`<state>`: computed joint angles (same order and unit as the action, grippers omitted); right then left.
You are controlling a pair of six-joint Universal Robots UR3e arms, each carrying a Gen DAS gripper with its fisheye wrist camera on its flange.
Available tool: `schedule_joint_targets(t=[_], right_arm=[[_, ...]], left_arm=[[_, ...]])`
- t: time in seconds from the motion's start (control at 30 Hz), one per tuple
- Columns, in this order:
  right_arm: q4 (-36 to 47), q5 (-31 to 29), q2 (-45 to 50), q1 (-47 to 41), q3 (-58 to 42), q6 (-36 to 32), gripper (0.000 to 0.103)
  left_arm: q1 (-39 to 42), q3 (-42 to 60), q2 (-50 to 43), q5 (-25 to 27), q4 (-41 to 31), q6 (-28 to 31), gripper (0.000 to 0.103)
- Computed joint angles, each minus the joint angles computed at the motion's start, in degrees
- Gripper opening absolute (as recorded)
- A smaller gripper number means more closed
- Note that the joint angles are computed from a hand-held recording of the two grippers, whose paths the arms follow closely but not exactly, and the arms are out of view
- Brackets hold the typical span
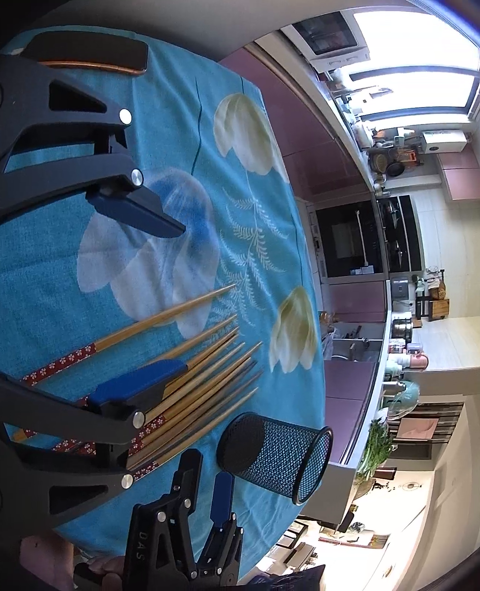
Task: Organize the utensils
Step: 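Lower the right gripper onto one wooden chopstick and close it, then lift the chopstick upright with the right gripper over the mesh cup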
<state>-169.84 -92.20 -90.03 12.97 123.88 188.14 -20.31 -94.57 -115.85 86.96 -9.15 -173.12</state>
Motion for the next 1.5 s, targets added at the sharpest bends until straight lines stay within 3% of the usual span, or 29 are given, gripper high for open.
schedule_joint_targets(t=[0.17,0.33,0.67,0.77,0.9,1.2,1.5], right_arm=[[4.1,1.4,2.3,-0.6,-3.0,0.0,0.044],[5.7,1.5,2.3,-1.2,-3.2,-0.2,0.033],[7.2,0.5,6.3,-0.4,-7.7,-0.5,0.036],[7.0,0.8,6.3,-0.7,-7.6,-0.4,0.033],[7.1,4.4,4.9,-2.8,-6.3,-0.3,0.01],[6.0,8.1,1.6,-4.9,-3.1,-0.4,0.006],[5.4,16.2,-8.4,-9.9,1.9,-3.6,0.006]], left_arm=[[-0.5,4.5,-2.6,-0.5,-5.1,0.8,0.055],[-0.4,7.9,-4.2,-1.7,-10.2,0.9,0.046],[-0.2,14.9,-8.2,-3.7,-18.0,0.5,0.034],[-0.3,16.9,-9.2,-3.7,-19.2,-0.5,0.024],[0.3,18.5,-9.8,-4.5,-20.6,-2.5,0.01],[1.4,15.3,-7.1,-5.5,-18.6,-4.0,0.007],[5.3,10.2,0.1,-15.0,-18.0,-2.1,0.007]])
